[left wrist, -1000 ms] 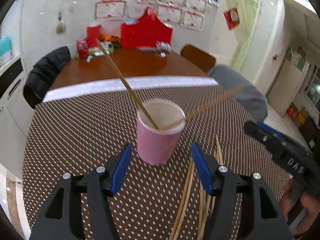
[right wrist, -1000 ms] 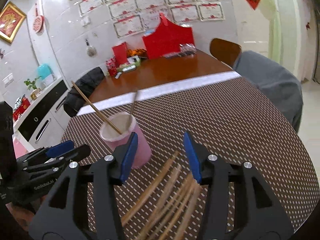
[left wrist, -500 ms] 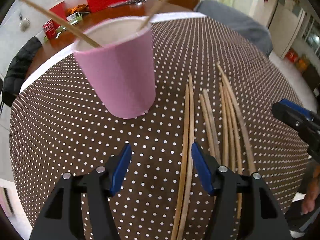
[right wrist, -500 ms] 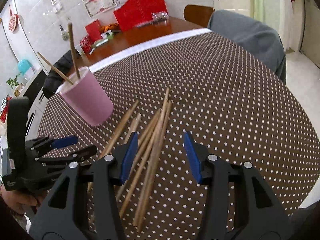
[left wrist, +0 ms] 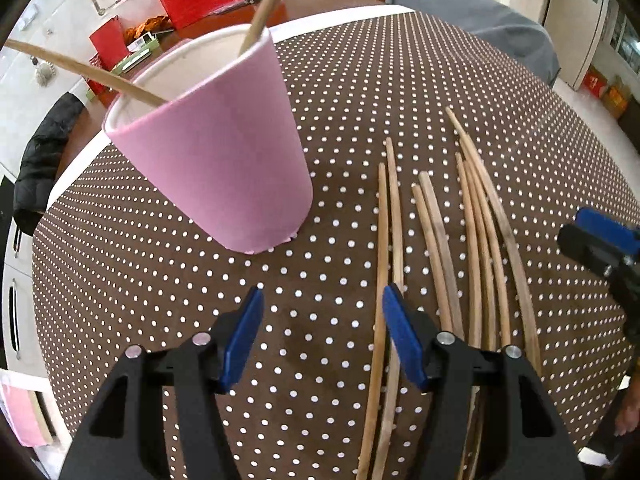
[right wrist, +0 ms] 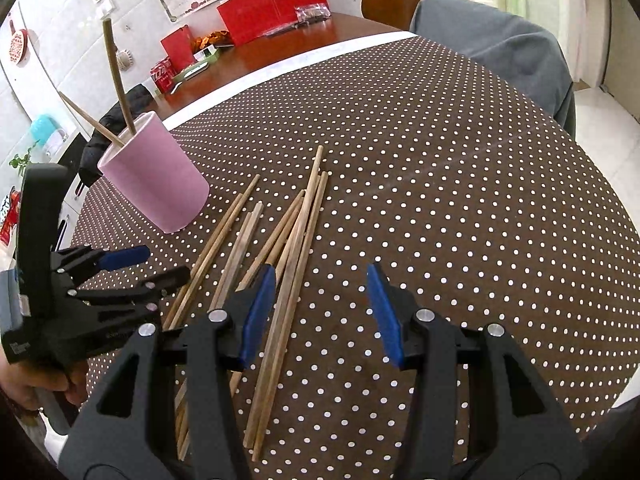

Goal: Organize utensils
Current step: 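Move both open grippers back down to the chopstick pile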

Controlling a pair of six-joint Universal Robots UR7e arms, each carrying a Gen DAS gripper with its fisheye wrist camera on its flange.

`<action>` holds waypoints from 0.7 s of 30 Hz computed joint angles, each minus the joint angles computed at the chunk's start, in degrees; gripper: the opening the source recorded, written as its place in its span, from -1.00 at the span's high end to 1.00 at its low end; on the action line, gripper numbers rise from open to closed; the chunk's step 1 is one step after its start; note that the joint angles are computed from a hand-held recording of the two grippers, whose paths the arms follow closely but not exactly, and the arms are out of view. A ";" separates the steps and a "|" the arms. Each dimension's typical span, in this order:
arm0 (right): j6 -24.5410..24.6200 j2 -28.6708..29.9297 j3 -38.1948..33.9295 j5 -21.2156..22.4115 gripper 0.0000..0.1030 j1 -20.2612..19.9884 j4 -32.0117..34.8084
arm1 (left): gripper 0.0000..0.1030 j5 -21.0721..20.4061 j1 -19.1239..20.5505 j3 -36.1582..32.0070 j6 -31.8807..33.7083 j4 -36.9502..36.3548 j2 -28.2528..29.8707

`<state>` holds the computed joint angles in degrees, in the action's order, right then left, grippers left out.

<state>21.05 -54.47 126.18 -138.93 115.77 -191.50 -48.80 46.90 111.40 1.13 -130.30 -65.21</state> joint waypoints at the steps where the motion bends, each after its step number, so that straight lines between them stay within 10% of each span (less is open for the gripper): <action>1: 0.08 -0.03 0.04 0.10 0.08 -0.12 0.05 | -0.19 0.04 0.11 -0.35 -0.16 0.84 0.19; 16: -0.66 -0.90 0.07 0.86 0.08 -0.91 0.03 | -0.16 1.49 0.09 -5.57 -2.73 5.93 4.83; 21: 0.41 -3.05 -0.59 3.86 0.08 -2.17 4.71 | 0.80 -4.72 1.15 -8.03 -4.67 8.60 5.00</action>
